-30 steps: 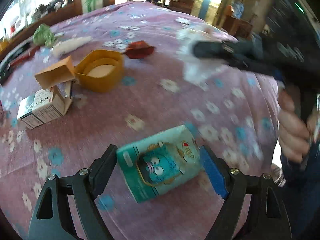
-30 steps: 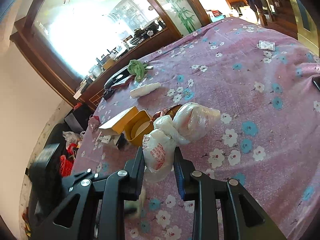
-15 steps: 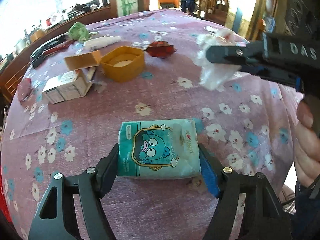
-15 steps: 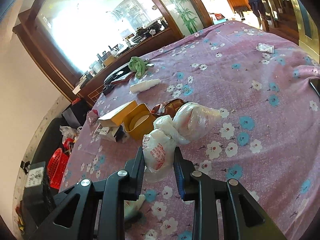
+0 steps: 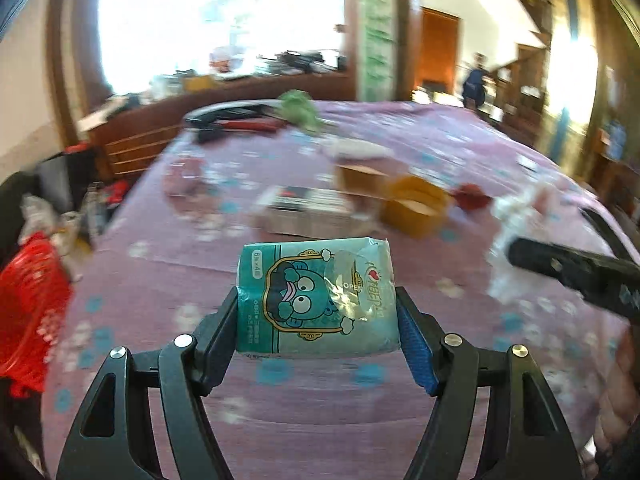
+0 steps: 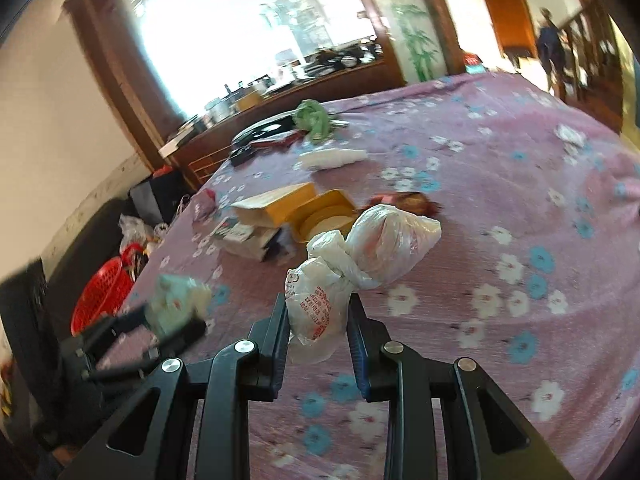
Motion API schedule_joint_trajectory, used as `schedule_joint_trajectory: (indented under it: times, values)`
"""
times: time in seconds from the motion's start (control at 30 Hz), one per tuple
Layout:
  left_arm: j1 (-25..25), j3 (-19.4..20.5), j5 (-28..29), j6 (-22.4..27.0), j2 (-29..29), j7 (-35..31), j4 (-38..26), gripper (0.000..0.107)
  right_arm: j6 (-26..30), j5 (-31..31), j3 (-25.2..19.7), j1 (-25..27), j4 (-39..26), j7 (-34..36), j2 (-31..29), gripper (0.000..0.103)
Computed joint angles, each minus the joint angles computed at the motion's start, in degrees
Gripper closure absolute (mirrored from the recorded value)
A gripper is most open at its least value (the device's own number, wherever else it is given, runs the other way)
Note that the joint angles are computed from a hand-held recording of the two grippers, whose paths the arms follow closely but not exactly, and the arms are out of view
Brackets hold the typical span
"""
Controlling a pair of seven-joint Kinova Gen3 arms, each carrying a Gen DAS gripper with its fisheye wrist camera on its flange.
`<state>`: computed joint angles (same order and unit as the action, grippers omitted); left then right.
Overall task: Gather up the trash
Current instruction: 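Grasp the teal tissue pack with the left tool while the right tool grasps the plastic bags, then lift the teal tissue pack and white plastic bags and carry them toward the red basket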
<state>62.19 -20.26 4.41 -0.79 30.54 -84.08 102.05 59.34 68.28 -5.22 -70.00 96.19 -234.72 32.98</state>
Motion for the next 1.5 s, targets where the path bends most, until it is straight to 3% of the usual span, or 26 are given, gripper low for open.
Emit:
schedule_joint_trajectory:
  times: [0.07, 0.13, 0.43, 0.73, 1.5]
  values:
    - [2.3, -3.5, 0.6, -1.3, 0.0, 1.2, 1.4, 0.036, 0.7, 0.0, 0.1, -0.1, -2.8, 3.1, 1.8, 0.074]
    - [2.0, -3.8, 2.1, -1.4, 0.0, 0.4, 1.7, 0.036, 1.7, -0.6, 0.6, -0.5, -5.4, 6.1, 3.4, 0.074]
    - [-0.9, -1.2, 4.9, -2.0, -0.3, -1.9, 2.3, 0.036, 2.7, -3.4, 3.3, -2.0, -10.3, 13.2, 6.6, 0.074]
    - [-0.1, -1.9, 6.2, -2.0, -0.2, -3.0, 2.5, 0.036, -0.1, -2.8, 4.6, -2.2, -9.0, 12.8, 6.1, 0.074]
    - [1.9, -4.5, 4.4, -0.9, 0.7, 0.0, 1.7, 0.036, 0.1, -3.9, 5.2, -2.7, -10.4, 15.6, 6.7, 0.074]
